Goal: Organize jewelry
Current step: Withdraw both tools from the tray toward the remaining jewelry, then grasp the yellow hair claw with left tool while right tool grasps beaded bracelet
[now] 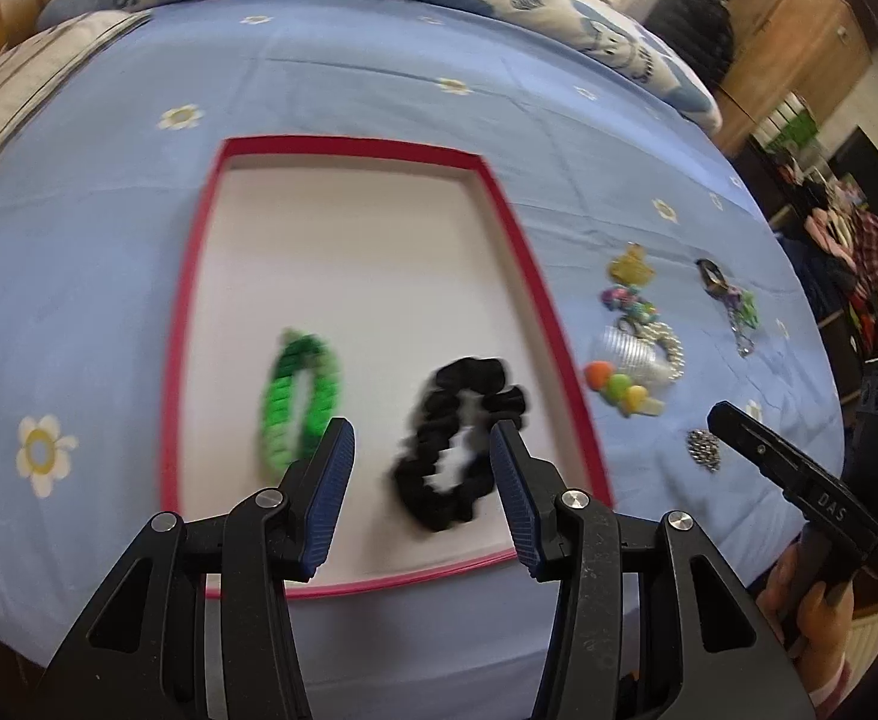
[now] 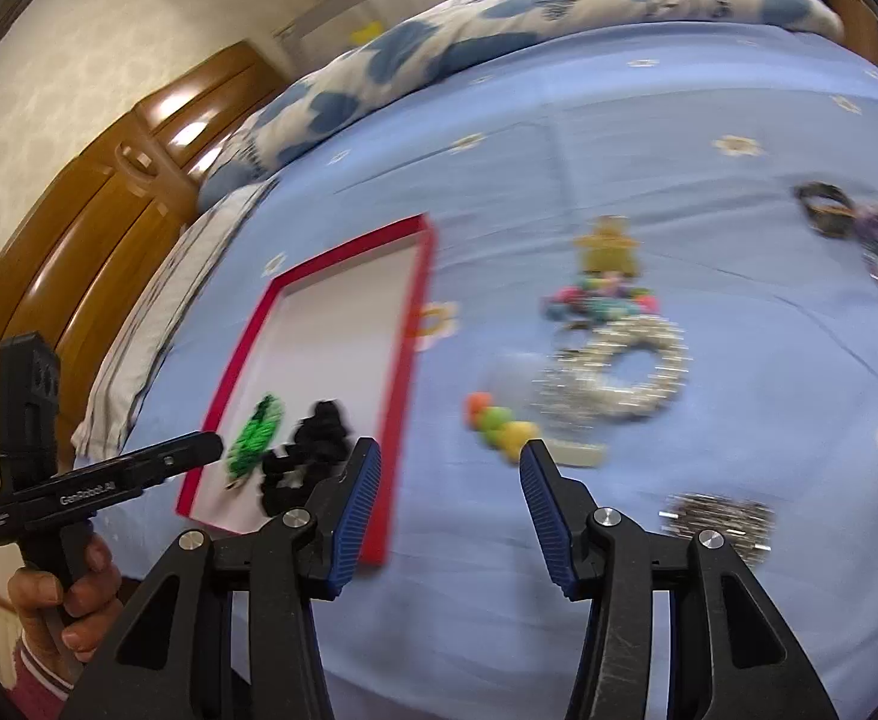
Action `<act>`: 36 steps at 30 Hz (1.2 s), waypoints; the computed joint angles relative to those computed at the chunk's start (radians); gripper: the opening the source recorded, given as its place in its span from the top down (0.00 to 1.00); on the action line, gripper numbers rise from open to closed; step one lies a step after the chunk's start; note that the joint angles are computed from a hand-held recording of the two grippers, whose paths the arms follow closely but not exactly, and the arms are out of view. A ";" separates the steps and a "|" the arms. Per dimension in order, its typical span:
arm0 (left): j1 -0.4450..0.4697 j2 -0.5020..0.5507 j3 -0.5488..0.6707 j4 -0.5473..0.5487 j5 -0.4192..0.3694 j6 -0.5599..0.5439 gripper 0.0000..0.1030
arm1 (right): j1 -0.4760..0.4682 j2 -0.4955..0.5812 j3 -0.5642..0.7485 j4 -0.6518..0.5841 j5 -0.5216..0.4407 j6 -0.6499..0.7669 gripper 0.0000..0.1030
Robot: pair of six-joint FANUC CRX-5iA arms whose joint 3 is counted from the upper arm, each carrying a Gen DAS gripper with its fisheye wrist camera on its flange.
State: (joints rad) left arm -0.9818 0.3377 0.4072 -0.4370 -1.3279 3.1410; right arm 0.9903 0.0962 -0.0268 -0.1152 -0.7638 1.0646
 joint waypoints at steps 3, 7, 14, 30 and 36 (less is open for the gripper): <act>0.010 0.032 0.045 0.008 0.008 -0.044 0.51 | -0.022 -0.033 -0.046 0.037 0.012 -0.051 0.51; 0.022 0.083 0.115 0.020 0.010 -0.109 0.51 | -0.050 -0.066 -0.090 0.076 0.023 -0.102 0.50; 0.042 0.167 0.238 0.044 0.000 -0.201 0.51 | -0.097 -0.095 -0.128 0.109 0.036 -0.141 0.50; 0.124 0.326 0.435 0.128 0.014 -0.363 0.45 | -0.219 -0.052 -0.123 0.200 0.036 -0.183 0.49; 0.170 0.418 0.558 0.157 0.000 -0.444 0.34 | -0.282 0.018 -0.070 0.226 0.036 -0.154 0.49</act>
State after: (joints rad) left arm -0.8121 0.7553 0.9651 -0.2805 -1.3284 2.6971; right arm 0.7088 0.1146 -0.0964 0.1112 -0.7282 0.9111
